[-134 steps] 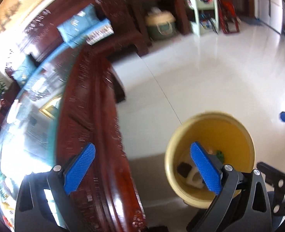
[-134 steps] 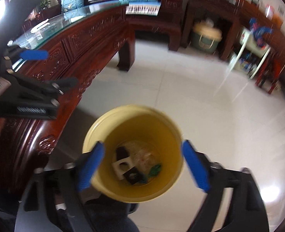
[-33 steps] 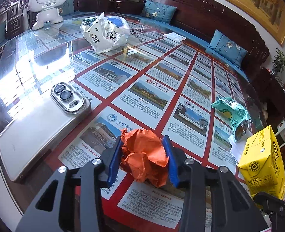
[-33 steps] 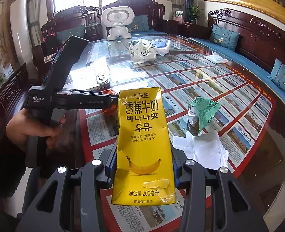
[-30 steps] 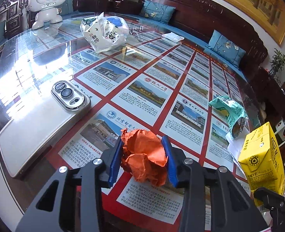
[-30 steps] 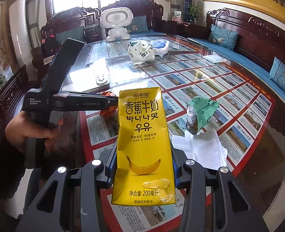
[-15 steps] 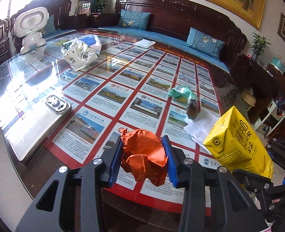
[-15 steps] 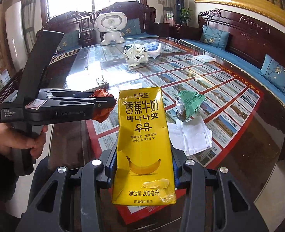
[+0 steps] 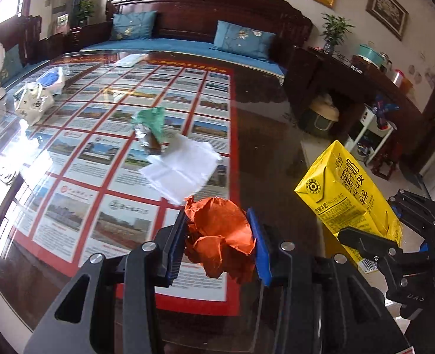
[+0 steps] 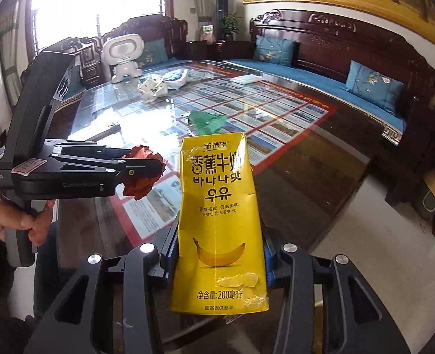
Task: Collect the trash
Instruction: 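Carry the carton and orange paper over the yellow bucket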
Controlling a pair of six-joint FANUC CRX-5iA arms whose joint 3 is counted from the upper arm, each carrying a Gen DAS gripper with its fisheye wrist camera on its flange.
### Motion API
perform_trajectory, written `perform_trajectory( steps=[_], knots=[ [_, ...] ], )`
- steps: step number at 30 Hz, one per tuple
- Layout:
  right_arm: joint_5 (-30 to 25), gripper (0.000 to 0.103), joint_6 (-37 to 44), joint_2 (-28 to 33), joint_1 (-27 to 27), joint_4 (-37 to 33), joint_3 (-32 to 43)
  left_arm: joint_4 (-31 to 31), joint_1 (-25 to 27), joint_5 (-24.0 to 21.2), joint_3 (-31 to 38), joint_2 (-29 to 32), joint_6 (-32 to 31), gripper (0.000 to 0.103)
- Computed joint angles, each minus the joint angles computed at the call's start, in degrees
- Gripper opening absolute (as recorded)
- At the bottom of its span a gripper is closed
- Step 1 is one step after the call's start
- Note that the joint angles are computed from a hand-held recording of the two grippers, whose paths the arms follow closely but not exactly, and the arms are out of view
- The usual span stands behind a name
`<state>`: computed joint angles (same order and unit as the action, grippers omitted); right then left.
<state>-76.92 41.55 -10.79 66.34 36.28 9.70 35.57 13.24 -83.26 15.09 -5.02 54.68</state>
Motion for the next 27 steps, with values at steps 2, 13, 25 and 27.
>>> perform_trajectory(
  steps=[2,13,25,27],
  knots=[
    [-2.3,0.042,-2.9,-2.9,1.0,1.9,-2.9,-0.4,-2.5,-0.3,0.1,0.1,0.1,0.041],
    [-16.1,0.042,-13.8,-15.0,6.5,7.2,-13.9,-4.3,-19.9,-1.7,4.0,4.1,3.1,0.042],
    [-27.1,0.042,-23.7,-25.7,8.9,2.3,-24.1,-12.0,-35.9,-4.2,12.7,13.6,7.0,0.042],
    [-27.2,0.042,-24.8,-27.6,7.6,0.4,-25.9,-13.8,-38.1,-4.6,14.0,15.3,7.7,0.042]
  ],
)
